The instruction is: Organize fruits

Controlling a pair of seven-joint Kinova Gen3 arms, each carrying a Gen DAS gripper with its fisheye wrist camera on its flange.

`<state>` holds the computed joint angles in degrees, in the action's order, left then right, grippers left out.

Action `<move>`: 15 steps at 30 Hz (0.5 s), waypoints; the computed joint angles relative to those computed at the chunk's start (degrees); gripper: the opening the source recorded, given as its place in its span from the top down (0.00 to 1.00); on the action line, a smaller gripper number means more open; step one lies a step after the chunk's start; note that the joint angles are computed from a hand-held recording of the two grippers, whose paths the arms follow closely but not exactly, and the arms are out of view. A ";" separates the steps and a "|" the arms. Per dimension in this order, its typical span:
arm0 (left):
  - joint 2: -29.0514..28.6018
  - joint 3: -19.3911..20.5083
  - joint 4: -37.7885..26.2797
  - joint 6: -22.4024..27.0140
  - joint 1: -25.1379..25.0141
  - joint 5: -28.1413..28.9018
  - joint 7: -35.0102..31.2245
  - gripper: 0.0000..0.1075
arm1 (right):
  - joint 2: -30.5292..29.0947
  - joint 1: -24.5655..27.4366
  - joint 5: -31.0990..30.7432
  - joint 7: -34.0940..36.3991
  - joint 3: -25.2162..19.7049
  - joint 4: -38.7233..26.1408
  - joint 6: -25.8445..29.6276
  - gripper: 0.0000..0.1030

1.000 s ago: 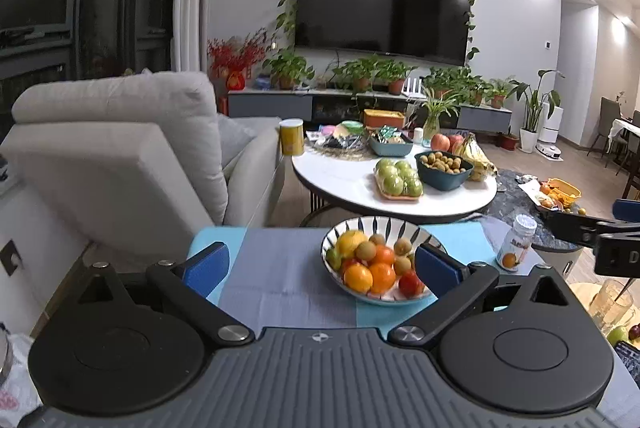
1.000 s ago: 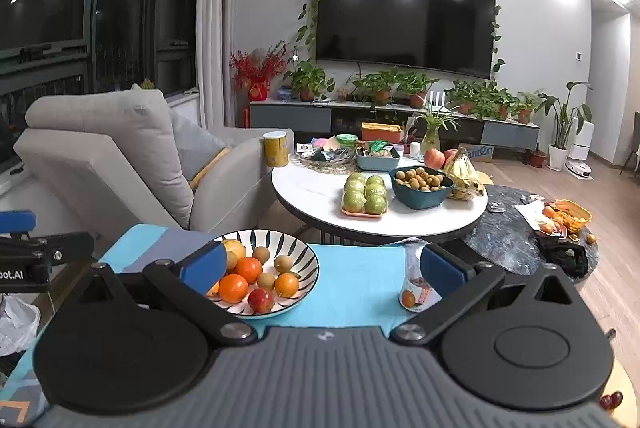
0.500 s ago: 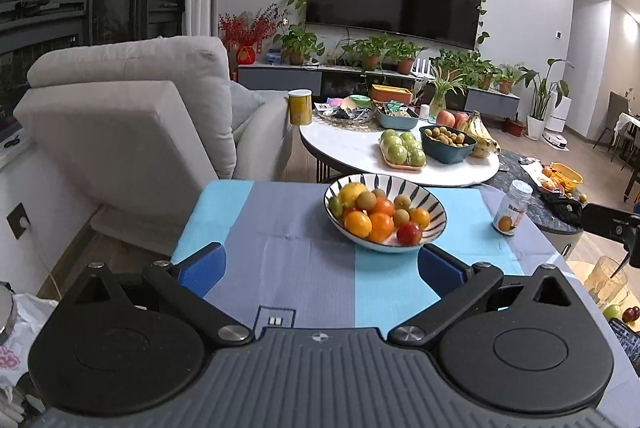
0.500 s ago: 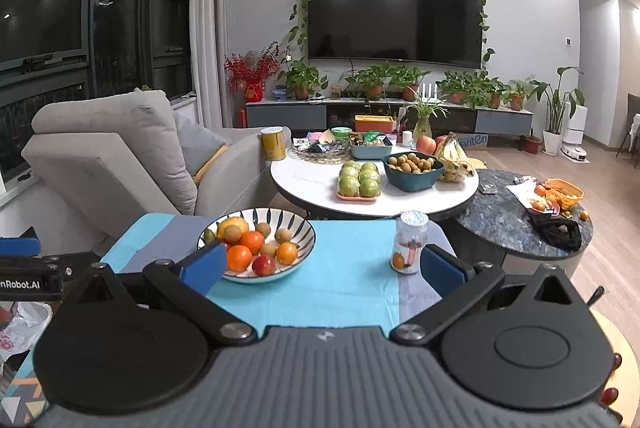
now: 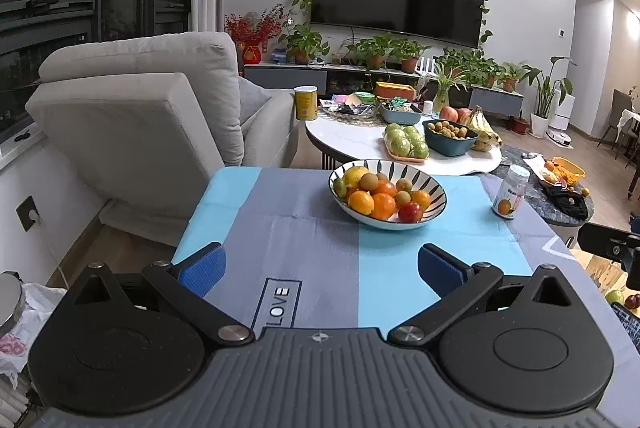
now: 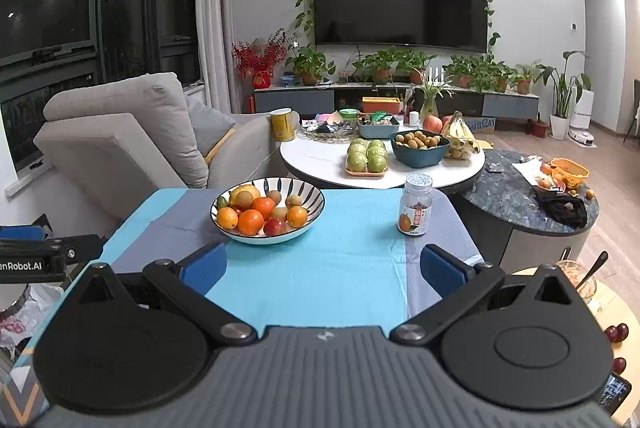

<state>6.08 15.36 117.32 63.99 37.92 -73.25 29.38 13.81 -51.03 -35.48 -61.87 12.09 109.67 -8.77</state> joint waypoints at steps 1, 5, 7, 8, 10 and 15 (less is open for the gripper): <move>0.05 0.08 0.08 0.27 0.12 0.12 0.24 0.04 | -0.14 0.29 0.29 -0.16 -0.44 0.31 -0.32 0.25; -0.04 0.37 0.61 0.46 0.47 0.65 0.92 0.04 | -0.62 0.84 0.14 -0.20 -1.48 1.15 -0.55 0.25; 0.59 0.51 0.31 1.31 0.83 1.06 0.63 0.04 | -0.76 1.03 -0.19 -0.14 -1.87 1.58 -0.70 0.25; 0.87 0.51 0.17 1.70 1.05 1.24 0.58 0.04 | -0.71 1.58 -0.06 -0.42 -2.51 1.71 -0.78 0.25; 1.01 0.47 0.23 1.78 1.46 1.38 0.79 0.04 | -0.80 2.51 0.30 -0.95 -3.54 2.10 -0.77 0.25; 0.90 0.45 0.76 1.72 2.09 1.14 2.12 0.04 | -0.97 2.97 1.15 -1.97 -3.78 2.46 0.15 0.25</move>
<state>6.98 15.80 118.08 65.72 40.02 -72.10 31.50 12.84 -48.06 -34.33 -63.84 8.32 112.13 -8.62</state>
